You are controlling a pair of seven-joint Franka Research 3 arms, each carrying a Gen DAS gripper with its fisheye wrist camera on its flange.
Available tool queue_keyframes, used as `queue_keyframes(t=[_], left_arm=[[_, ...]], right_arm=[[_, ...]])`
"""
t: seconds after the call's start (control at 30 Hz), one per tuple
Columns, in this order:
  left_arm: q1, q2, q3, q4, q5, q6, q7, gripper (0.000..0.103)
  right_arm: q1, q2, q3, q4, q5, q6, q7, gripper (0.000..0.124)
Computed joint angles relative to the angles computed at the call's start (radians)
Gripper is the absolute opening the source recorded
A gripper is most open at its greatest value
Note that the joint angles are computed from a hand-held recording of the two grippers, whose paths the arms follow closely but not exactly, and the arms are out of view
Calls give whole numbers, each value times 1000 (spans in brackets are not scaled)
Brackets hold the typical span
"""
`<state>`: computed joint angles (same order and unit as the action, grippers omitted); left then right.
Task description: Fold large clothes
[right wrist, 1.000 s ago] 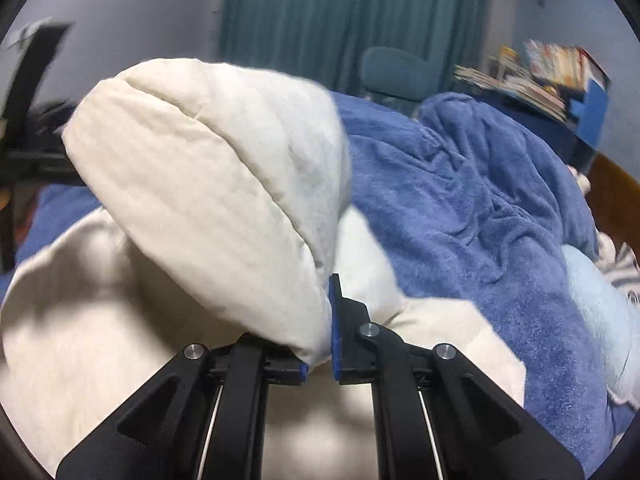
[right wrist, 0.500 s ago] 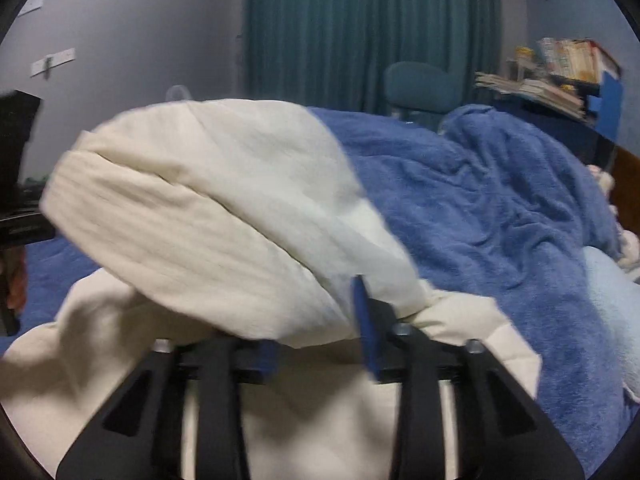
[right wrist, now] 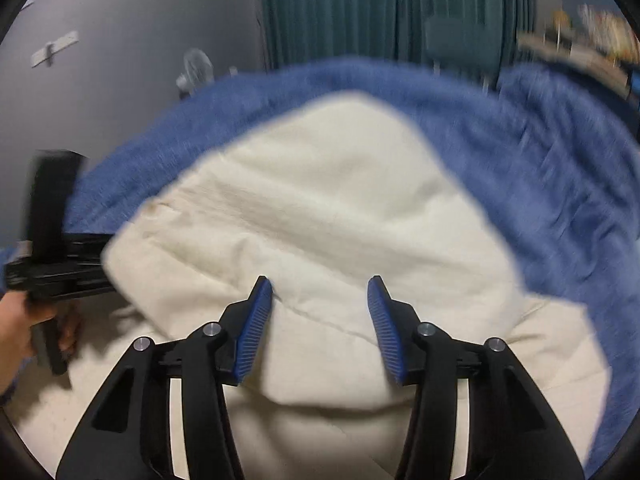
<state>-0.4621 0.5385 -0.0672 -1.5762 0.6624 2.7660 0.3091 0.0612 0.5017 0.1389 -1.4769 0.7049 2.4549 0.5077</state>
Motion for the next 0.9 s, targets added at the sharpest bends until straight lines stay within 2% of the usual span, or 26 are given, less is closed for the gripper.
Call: queue_keyframes(t=[0.03,0.1,0.17,0.3,0.4,0.47,0.53,0.57,0.6,0.63,0.7,0.9], left_arm=[[7,-1,-11,3,-9,-11,24,18],[10,-21,-28,-12,-18,-40,65,19],[-2,-45,-41,-18,-13,-93,111,19],[-52,-53,-50,15,39,-235,174,20],[-91,-43,-33,44,111,-316,149,22],[-91,-26,-31,68,131,-335,132,25],[-92,-5,-28,91,152,-324,113,44],[-91,8,-24,105,165,-314,109,63],[-98,20,-17,121,180,-320,105,69],[-112,34,-7,142,199,-342,94,72],[-108,42,-6,150,199,-335,82,80],[-79,-97,-26,-43,237,-190,-2,86]], right_arm=[[25,8,-27,6,-11,-15,21,48],[34,19,-21,-3,-59,14,56,48],[46,11,-21,-31,-84,54,50,48],[42,2,-13,-54,-101,67,50,48],[37,-13,-8,-78,-93,80,42,48],[39,-5,-11,-69,-96,83,52,48],[33,1,-8,-61,-90,78,57,48],[29,3,-7,-59,-85,73,61,48],[30,10,-9,-49,-86,72,69,48],[29,16,-9,-41,-86,69,73,48],[24,22,-6,-32,-83,60,80,48],[9,26,4,-17,-53,28,83,48]])
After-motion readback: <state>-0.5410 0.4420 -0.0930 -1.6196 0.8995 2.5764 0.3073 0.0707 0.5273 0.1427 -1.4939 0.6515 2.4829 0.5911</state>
